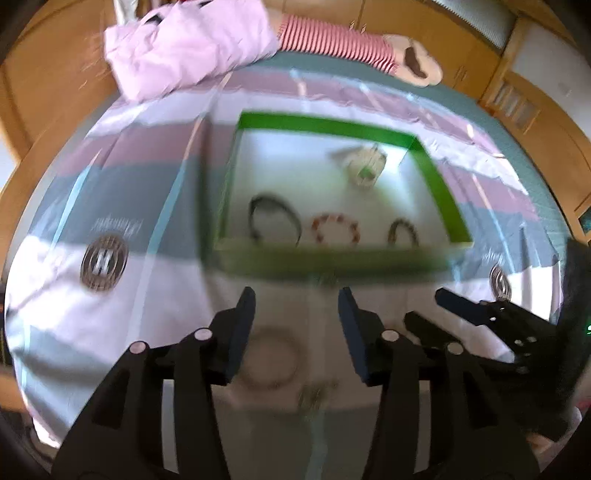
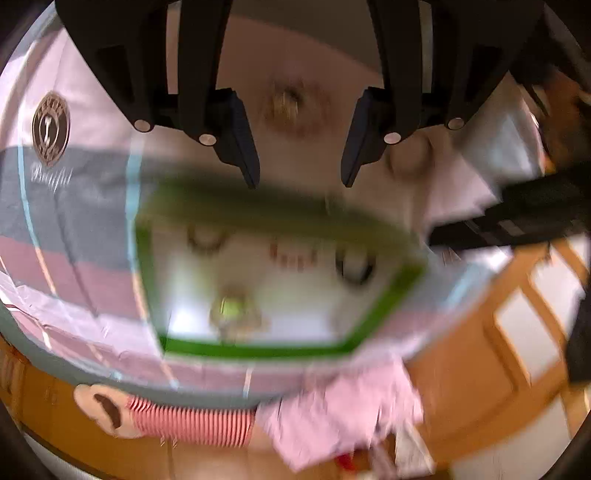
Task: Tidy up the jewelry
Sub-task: 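Open both tools to drop the bead bracelets into the box, then close the right tool on the pink bead bracelet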
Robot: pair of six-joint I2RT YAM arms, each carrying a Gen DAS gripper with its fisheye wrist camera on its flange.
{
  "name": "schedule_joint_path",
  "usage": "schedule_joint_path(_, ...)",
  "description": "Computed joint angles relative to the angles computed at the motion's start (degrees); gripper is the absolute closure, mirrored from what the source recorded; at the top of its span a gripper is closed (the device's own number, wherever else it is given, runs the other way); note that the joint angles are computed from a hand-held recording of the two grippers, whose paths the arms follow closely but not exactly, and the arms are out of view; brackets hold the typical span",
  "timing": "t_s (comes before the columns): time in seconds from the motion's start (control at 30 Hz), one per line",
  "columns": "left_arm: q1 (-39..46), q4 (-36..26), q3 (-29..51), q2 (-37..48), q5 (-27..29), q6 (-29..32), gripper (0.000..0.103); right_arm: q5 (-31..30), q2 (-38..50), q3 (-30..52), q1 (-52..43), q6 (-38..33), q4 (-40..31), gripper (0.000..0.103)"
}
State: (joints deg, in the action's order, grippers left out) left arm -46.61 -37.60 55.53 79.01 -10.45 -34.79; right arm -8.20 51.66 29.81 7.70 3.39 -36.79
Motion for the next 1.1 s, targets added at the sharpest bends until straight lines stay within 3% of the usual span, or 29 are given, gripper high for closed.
schedule_joint_path(0.23,-2.09,-0.41,-2.74,-2.27,-0.65,-0.69,0.045,5.74,8.40,-2.90,5.58,5.29,3.55,0.057)
schedule_joint_path(0.33,-3.33,-1.21,-2.03,-1.24,-1.36,0.91,0.043,8.25,9.20,-2.41,8.20,6.58,3.98,0.078)
schedule_joint_path(0.4,-3.62,-1.37,-2.21,-1.24,-1.67,1.53,0.040,8.30,8.61,-2.15,9.14,7.87,4.09,0.081)
schedule_joint_path(0.6,-0.33,-1.35,-3.69,-0.97,0.72,1.77,0.039,7.69,4.98,-0.57,8.16,10.18,4.09,0.081)
schedule_joint_path(0.8,0.03,-1.23,-4.14,0.16,2.25,1.40,0.035,3.23,-3.54,-0.37,3.65,10.20,4.08,0.081)
schedule_joint_path(0.93,-0.93,-0.30,-4.15,2.12,1.98,1.35,0.034,4.44,0.03,-0.69,4.23,10.68,6.18,0.081)
schedule_joint_path(1.1,-1.68,1.57,-3.63,5.76,2.35,1.90,0.033,4.66,-1.03,-1.17,2.71,8.95,3.73,0.081)
